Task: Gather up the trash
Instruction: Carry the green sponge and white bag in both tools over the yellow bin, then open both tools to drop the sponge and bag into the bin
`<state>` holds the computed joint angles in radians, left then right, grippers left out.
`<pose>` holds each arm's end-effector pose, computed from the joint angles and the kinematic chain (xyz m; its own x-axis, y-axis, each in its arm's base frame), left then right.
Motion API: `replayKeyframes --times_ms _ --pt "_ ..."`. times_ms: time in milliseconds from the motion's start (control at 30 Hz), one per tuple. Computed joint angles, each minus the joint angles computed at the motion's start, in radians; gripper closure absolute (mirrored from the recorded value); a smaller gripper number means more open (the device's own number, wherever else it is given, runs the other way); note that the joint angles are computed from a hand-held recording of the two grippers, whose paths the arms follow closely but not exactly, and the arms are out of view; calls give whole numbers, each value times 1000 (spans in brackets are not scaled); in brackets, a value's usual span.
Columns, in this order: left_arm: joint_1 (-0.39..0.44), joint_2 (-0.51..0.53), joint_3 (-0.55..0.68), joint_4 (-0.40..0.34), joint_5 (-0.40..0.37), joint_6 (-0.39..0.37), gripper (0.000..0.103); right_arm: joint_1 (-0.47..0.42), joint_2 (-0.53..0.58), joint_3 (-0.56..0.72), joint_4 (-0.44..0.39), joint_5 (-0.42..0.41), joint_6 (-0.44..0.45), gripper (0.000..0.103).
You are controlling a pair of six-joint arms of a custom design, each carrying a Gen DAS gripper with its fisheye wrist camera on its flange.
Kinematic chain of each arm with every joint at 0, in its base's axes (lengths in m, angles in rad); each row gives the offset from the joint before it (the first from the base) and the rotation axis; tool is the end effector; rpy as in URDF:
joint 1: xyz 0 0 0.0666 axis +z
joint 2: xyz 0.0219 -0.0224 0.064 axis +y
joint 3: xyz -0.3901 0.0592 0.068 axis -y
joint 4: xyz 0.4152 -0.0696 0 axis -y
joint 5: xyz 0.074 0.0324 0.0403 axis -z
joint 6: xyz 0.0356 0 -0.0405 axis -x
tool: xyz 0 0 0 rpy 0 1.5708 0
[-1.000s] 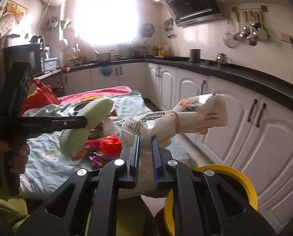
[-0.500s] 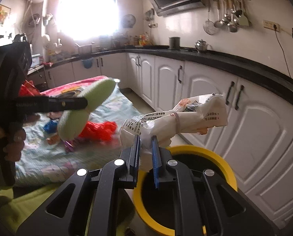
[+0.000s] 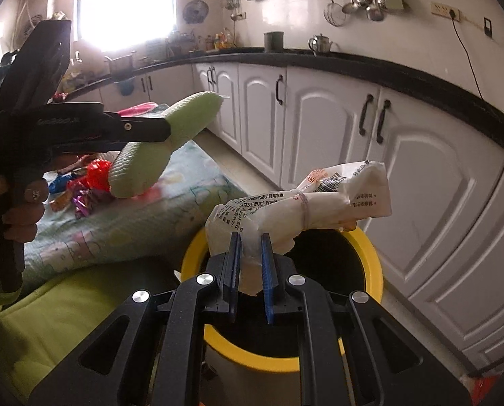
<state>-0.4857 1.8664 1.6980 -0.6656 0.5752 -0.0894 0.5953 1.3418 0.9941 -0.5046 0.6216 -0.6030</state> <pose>0.5917 -0.3347 0.3373 -0.5885 0.3954 -0.7052 0.7706 0.5383 -0.3413 0.3907 0.2391 0.3069 -0.5919 0.1559 -0.7908 0.2394 0.9708 0.0122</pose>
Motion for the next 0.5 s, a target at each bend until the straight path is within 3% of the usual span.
replayKeyframes --times_ms 400,500 --pt "-53 54 48 -38 -48 -35 55 -15 -2 -44 4 -60 -44 91" --pt "-58 63 55 -37 -51 -26 49 -18 1 -47 3 -62 -55 81"
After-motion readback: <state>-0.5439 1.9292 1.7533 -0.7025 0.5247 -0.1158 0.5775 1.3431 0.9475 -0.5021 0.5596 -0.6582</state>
